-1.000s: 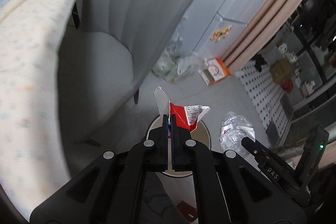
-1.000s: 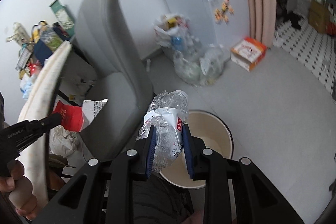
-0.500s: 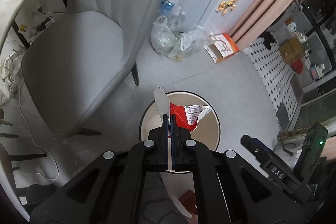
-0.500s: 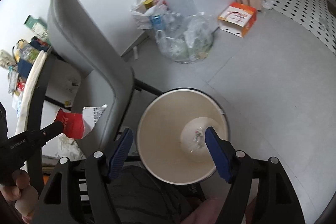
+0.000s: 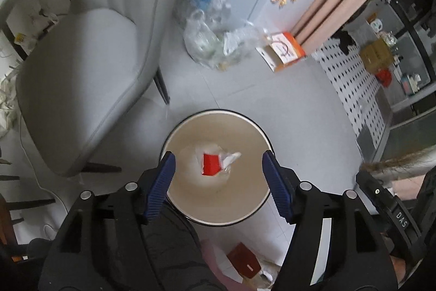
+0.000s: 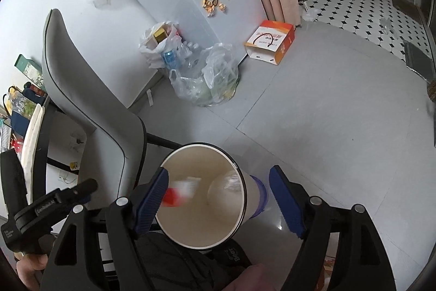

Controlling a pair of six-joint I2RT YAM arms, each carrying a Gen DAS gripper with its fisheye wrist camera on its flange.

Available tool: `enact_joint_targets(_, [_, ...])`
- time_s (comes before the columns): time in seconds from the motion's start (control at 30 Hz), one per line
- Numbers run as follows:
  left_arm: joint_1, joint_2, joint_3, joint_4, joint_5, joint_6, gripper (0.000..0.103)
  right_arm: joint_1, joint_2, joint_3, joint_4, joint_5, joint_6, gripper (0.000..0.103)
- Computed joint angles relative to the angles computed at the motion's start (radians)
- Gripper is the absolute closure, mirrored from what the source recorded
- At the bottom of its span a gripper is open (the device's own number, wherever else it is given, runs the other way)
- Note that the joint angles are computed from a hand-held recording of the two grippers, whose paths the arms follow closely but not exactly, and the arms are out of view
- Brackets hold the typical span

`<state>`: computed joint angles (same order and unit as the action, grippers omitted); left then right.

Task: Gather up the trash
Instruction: 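Open the right gripper over the bin while the left gripper releases the wrapper, then bring both tools back over the white tissues on the table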

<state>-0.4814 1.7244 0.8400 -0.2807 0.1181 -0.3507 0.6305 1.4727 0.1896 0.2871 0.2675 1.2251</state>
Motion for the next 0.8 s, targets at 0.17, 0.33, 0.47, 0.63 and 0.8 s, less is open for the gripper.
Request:
enact_joint_targets(0.17, [0.021, -0.152, -0.03, -0.04, -0.017, -0.017, 0.034, 0.067, -0.082, 0.067, -0.18, 0.083, 0.024, 0.017])
enact_joint_targets(0.33, [0.111, -0.371, -0.074, -0.112, 0.03, -0.043, 0.026, 0.188, -0.173, 0.2, -0.429, 0.229, 0.054, 0.008])
enact_joint_targets(0.47, [0.195, -0.549, -0.076, -0.205, 0.041, -0.001, 0.02, 0.262, -0.196, 0.29, -0.528, 0.298, 0.064, 0.008])
enact_joint_targets(0.63, [0.304, -0.75, -0.1, -0.267, 0.077, 0.054, 0.006, 0.347, -0.148, 0.451, -0.708, 0.372, 0.112, 0.008])
enact_joint_targets(0.8, [0.444, -0.842, -0.079, -0.334, 0.137, 0.11, 0.006, 0.423, -0.12, 0.579, -0.789, 0.408, 0.141, 0.007])
